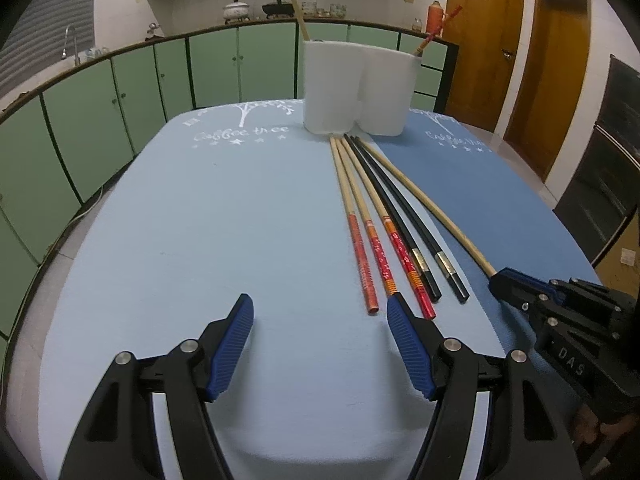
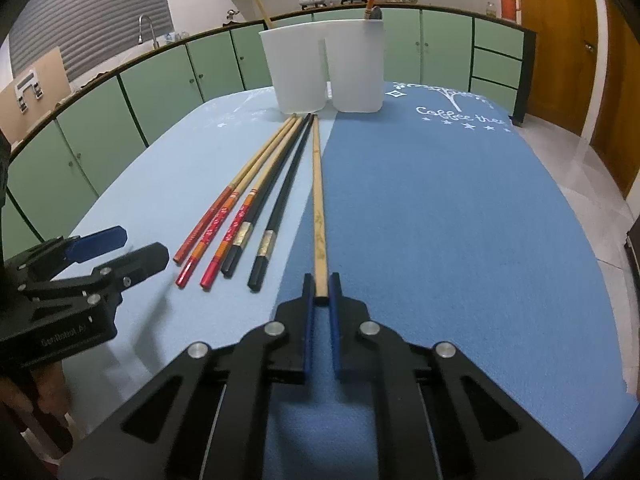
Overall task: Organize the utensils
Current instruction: 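Grasp a red-patterned chopstick with the left gripper while the right gripper holds the wooden chopstick, then lift both chopsticks and carry them over the white holder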
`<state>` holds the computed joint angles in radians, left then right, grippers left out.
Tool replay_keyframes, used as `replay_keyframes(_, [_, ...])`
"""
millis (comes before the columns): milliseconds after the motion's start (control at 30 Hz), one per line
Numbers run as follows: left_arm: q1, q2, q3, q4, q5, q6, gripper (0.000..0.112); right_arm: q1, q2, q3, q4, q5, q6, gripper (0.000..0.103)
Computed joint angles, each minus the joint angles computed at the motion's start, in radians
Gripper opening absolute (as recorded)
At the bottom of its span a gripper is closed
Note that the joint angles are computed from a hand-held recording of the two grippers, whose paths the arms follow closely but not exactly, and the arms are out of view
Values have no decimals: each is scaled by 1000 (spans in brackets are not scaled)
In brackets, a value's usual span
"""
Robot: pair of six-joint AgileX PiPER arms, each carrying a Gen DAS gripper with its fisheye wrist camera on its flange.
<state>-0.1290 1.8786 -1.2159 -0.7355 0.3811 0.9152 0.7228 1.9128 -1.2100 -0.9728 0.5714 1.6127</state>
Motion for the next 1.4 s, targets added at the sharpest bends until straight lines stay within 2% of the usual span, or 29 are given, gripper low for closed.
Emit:
replay_keyframes(233, [-27,35,-34,94,-3,-107,66,-6,-3,7,-3,-4,5,6])
replay_keyframes(500, [-34,47,-48,124,-11,-149,49,-6,-4,11,-3,-8,8,6])
replay_keyframes(733, [-60,55,-63,240,-33,-290,39,-7,1,7,-1,-6,4,7])
replay_keyframes(833, [-65,55,-64,252,-39,-310,19,-13,4,7,-2,-12,0,7])
replay_keyframes(867, [-64,56,-68,238,-30,-297,7,-15,4,8,-3,-17,2,7])
replay_keyframes(1167, [-58,22,-50,181,-9,-244,6,-21,-16,17,8,-23,-20,6])
replay_keyframes(1400, [-53,-70,-22,141,-5,-166,6,-9,-84,27,-28,14,-24,6])
